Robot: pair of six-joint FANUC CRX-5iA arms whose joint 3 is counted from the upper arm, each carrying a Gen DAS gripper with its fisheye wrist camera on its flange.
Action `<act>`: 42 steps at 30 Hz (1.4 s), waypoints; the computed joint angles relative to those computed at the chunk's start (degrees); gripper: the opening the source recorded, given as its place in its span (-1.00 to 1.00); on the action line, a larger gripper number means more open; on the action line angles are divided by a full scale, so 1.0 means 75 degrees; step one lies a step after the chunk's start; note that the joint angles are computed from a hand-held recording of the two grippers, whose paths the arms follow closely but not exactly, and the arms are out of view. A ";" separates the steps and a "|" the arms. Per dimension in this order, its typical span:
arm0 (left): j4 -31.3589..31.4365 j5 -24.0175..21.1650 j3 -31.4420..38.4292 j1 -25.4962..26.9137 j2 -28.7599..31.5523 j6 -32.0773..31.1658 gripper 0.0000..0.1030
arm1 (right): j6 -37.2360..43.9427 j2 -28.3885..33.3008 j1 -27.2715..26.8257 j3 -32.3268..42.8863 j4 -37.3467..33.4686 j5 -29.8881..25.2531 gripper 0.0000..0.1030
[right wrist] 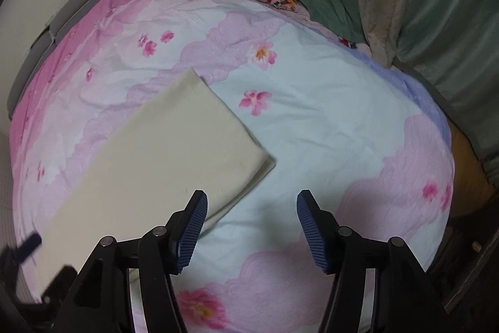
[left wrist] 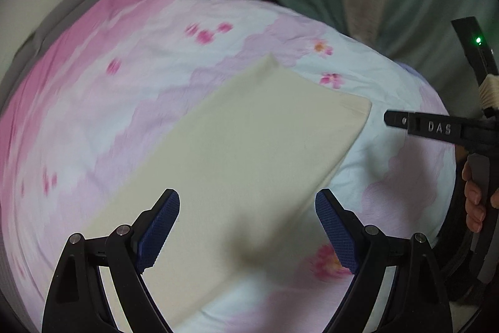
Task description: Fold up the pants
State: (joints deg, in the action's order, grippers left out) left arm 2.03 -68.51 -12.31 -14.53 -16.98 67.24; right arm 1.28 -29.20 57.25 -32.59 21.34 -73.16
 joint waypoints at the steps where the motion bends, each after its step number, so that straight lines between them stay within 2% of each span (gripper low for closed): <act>1: 0.0159 0.0082 0.0025 0.0089 0.0100 -0.0388 0.74 | -0.0200 -0.0019 0.0040 -0.0068 0.0011 0.0056 0.16; 6: 0.1075 0.0337 0.0585 0.0564 0.1162 -0.2538 0.74 | -0.1167 0.0050 -0.0003 -0.0356 -0.0083 0.0358 0.16; 8: 0.1418 0.0216 0.0925 0.0653 0.1707 -0.3064 0.74 | -0.1344 0.0069 -0.0073 -0.0460 -0.0069 0.0554 0.16; 9: 0.1695 -0.0055 0.1286 0.0724 0.2199 -0.3251 0.73 | -0.1482 0.0062 -0.0121 -0.0535 -0.0039 0.0694 0.16; 13: 0.2389 -0.1192 0.2733 0.0816 0.3878 -0.2939 0.73 | -0.1912 -0.0005 -0.0441 -0.0820 -0.0086 0.1376 0.16; 19: 0.2344 -0.1960 0.4717 0.0417 0.5902 -0.1893 0.72 | -0.2009 0.0060 -0.1061 -0.1158 -0.0514 0.2466 0.16; 21: 0.2361 -0.2401 0.5343 0.0287 0.6560 -0.1701 0.71 | -0.2002 0.0079 -0.1212 -0.1261 -0.0596 0.2737 0.17; 26: 0.1862 -0.2935 0.6270 -0.0083 0.7503 -0.1514 0.59 | -0.2099 0.0076 -0.1566 -0.1575 -0.0826 0.3452 0.16; 33: 0.1811 -0.3234 0.6810 -0.0292 0.8224 -0.1256 0.49 | -0.1774 0.0289 -0.1919 -0.1767 -0.1051 0.4169 0.12; 36: 0.1896 -0.3007 0.6766 -0.0337 0.8319 -0.1108 0.34 | -0.1582 0.0358 -0.2103 -0.1824 -0.1223 0.4438 0.09; 37: 0.1981 -0.2907 0.6679 -0.0321 0.8296 -0.1012 0.20 | -0.1516 0.0388 -0.2158 -0.1826 -0.1284 0.4511 0.07; 38: 0.2110 -0.2831 0.6595 -0.0294 0.8280 -0.0911 -0.06 | -0.1474 0.0418 -0.2212 -0.1838 -0.1317 0.4598 0.07; 41: 0.2129 -0.2883 0.6560 -0.0268 0.8233 -0.0811 -0.41 | -0.1358 0.0473 -0.2320 -0.1820 -0.1382 0.4707 -0.03; 42: 0.2101 -0.2885 0.6524 -0.0265 0.8161 -0.0949 -0.47 | -0.1347 0.0434 -0.2320 -0.1831 -0.1347 0.4708 -0.14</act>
State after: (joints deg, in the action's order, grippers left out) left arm 17.79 -90.15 36.62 -16.51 44.23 60.13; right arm -8.82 -25.94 39.85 -46.33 11.24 -37.86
